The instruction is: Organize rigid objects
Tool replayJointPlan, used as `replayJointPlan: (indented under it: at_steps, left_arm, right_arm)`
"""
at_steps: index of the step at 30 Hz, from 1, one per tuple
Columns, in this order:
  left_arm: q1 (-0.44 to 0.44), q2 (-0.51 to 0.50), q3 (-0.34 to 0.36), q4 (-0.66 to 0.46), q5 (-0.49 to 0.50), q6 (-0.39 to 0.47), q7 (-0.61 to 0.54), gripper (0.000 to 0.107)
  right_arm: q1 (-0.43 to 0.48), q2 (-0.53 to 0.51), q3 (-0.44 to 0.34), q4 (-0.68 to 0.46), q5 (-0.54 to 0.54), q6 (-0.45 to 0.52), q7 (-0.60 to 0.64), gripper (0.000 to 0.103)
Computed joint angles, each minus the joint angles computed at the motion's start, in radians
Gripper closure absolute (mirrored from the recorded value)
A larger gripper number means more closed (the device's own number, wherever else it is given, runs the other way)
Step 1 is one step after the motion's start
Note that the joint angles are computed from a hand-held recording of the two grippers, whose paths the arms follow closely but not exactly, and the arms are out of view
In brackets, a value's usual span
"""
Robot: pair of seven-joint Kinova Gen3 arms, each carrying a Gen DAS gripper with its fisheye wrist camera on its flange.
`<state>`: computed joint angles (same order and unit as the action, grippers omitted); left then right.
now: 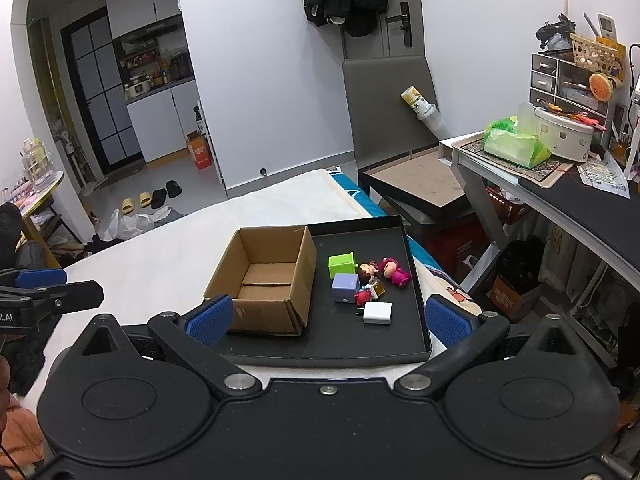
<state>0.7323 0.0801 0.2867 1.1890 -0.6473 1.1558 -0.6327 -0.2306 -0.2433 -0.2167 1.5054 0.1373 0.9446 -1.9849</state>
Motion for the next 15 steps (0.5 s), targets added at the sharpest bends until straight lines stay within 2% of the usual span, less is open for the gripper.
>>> replayJointPlan:
  at_steps: [15]
  left_arm:
    - [0.001, -0.003, 0.002, 0.012, -0.002, -0.005, 0.006, 0.005]
  right_arm:
    - [-0.003, -0.001, 0.005, 0.007, -0.009, 0.001, 0.016, 0.0]
